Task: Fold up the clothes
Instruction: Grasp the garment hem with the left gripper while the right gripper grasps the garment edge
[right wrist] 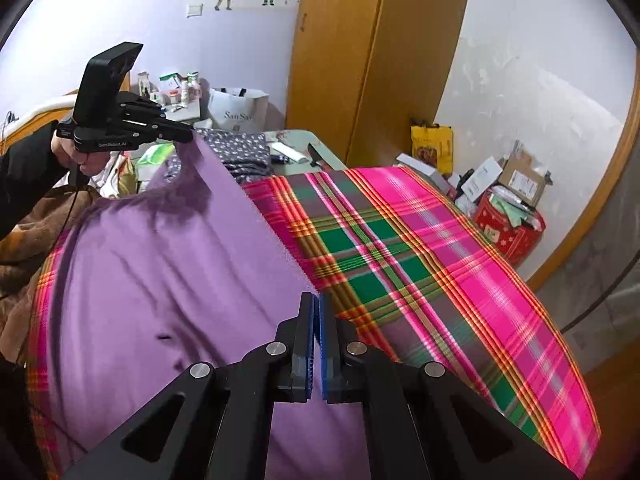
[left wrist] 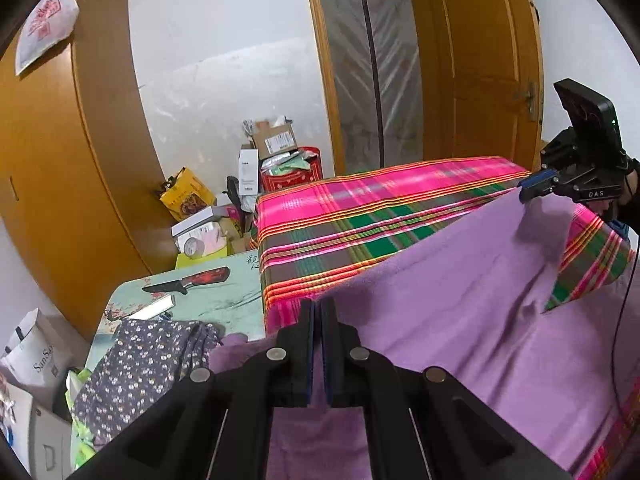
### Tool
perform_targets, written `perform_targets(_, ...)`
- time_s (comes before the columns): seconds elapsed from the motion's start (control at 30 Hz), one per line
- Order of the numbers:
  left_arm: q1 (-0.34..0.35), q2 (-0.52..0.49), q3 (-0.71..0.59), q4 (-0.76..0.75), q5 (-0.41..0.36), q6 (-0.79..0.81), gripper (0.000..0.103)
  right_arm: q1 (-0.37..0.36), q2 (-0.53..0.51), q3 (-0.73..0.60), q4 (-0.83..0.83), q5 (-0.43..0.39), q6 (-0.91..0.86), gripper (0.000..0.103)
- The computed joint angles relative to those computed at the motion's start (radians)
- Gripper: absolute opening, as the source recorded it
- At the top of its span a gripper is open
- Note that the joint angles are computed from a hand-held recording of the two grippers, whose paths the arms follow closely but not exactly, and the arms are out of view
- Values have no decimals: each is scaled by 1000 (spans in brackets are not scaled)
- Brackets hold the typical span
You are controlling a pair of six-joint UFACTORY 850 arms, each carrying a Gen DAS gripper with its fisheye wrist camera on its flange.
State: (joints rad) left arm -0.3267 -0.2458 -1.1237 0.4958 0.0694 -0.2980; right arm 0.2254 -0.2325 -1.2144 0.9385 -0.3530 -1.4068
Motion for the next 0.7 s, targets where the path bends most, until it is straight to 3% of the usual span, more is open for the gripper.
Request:
perform_targets(0.2,-34,80,89,-445,5,435,3,17,91,99,30,17,-25,2)
perform_targets(0.3,-49,121,128,-590,10,577,3,27,125,136,22,26,-11,2)
perform_targets(0.7,-67,208,229,-675,39,626,3,70,240,254,1,47,27,2)
